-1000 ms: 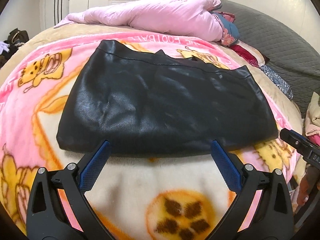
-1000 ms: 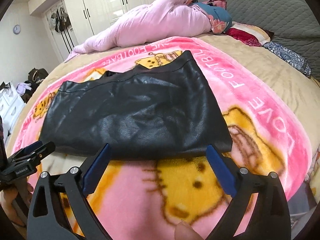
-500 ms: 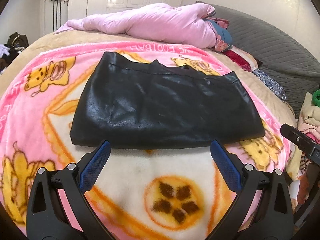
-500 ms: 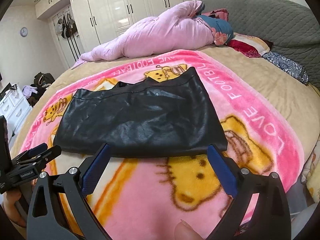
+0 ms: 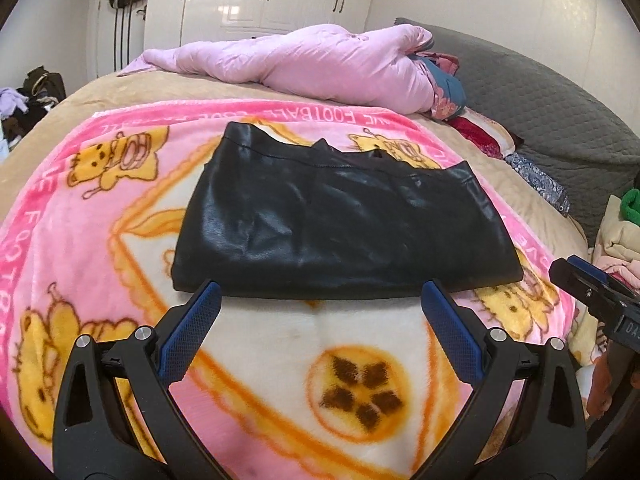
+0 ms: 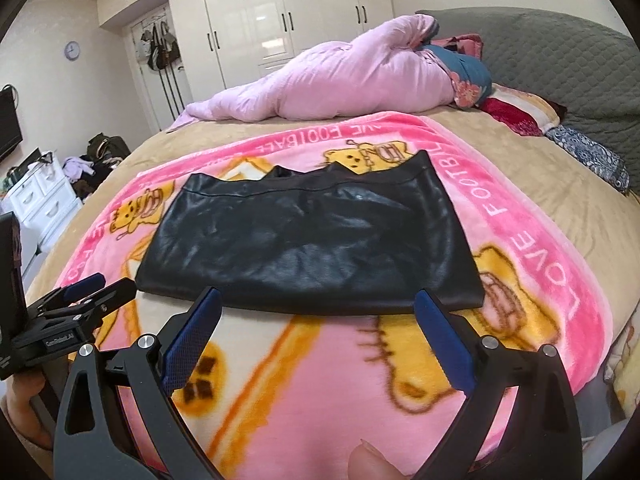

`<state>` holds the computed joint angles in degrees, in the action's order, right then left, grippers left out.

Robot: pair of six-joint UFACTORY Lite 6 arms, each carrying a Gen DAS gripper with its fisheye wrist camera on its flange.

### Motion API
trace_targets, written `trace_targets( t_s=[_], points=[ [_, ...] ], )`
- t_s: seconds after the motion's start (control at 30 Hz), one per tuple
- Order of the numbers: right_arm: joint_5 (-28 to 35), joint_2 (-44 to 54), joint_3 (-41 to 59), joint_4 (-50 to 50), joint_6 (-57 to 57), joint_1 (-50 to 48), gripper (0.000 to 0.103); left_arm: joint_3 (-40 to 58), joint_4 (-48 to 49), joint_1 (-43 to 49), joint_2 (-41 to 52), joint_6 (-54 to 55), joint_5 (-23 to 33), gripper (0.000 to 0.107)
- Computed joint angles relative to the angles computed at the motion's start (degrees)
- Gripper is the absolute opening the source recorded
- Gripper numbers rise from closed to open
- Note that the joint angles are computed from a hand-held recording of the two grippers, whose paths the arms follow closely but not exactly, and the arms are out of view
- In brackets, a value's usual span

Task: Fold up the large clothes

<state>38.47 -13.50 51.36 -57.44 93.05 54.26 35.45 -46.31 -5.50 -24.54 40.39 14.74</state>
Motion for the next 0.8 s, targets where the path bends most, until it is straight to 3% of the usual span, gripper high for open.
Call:
trace_targets(
  t_s=[0.8],
  points=[
    [0.0, 15.5, 13.8, -0.8, -1.3, 5.4, 0.097, -2.7, -16.4, 17.7, -1.5, 22.3, 9.4, 0.094]
  ],
)
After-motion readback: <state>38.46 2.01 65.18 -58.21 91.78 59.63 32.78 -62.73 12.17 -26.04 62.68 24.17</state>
